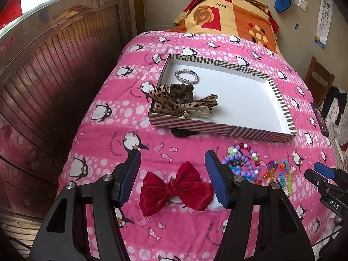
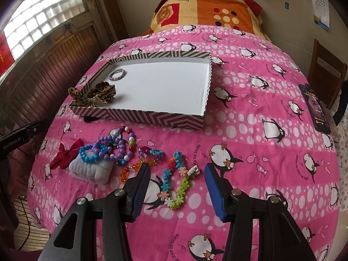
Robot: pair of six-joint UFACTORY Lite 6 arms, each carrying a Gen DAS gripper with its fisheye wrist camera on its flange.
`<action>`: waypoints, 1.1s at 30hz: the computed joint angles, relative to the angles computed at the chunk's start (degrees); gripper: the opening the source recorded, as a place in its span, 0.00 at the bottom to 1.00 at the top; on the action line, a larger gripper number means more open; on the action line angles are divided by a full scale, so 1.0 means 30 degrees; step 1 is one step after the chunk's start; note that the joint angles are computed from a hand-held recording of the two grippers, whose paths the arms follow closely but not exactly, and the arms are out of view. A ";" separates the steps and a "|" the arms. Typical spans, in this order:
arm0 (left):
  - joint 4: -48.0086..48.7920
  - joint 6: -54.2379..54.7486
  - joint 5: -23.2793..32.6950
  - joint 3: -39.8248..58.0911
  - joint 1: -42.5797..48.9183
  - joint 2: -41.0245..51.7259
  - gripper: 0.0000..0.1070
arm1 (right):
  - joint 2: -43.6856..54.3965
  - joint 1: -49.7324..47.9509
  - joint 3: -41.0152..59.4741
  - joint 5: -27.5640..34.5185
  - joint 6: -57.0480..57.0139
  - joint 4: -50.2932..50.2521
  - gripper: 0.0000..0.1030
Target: Organize jewelry
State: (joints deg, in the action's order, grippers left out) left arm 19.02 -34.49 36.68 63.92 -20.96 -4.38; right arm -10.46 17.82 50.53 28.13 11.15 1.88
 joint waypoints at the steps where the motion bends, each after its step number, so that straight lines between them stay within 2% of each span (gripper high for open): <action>1: -0.0018 -0.0012 0.0005 -0.0114 -0.0014 -0.0077 0.57 | -0.0068 0.0031 -0.0030 0.0029 0.0018 -0.0006 0.48; 10: -0.0571 0.0411 -0.0034 -0.0457 0.0044 -0.0207 0.57 | -0.0121 0.0076 -0.0030 0.0240 0.0189 -0.0086 0.49; 14: -0.1049 0.0830 -0.0164 -0.0467 0.0215 -0.0102 0.57 | 0.0033 -0.0058 0.0144 0.0332 -0.0099 0.0078 0.55; 16: -0.1664 0.1438 -0.0301 -0.0522 0.0519 -0.0085 0.57 | 0.0032 -0.0085 0.0153 0.0378 -0.0084 0.0066 0.55; 20: -0.4955 0.4803 -0.0540 -0.0807 0.1828 -0.0267 0.57 | 0.0072 -0.0458 0.0076 0.0473 -0.0438 0.0243 0.56; 24: -0.7529 0.7420 -0.0444 -0.1311 0.2639 -0.0568 0.57 | 0.0002 -0.1637 -0.0311 0.0551 -0.2290 0.1863 0.56; 31: -1.0864 0.9973 0.0212 -0.0760 0.3277 0.0630 0.57 | 0.0147 -0.2538 -0.0794 0.0556 -0.3323 0.2741 0.56; 33: -1.0423 0.9551 0.0564 0.0089 0.3011 0.1493 0.57 | 0.0134 -0.2636 -0.0806 0.0564 -0.3498 0.2943 0.56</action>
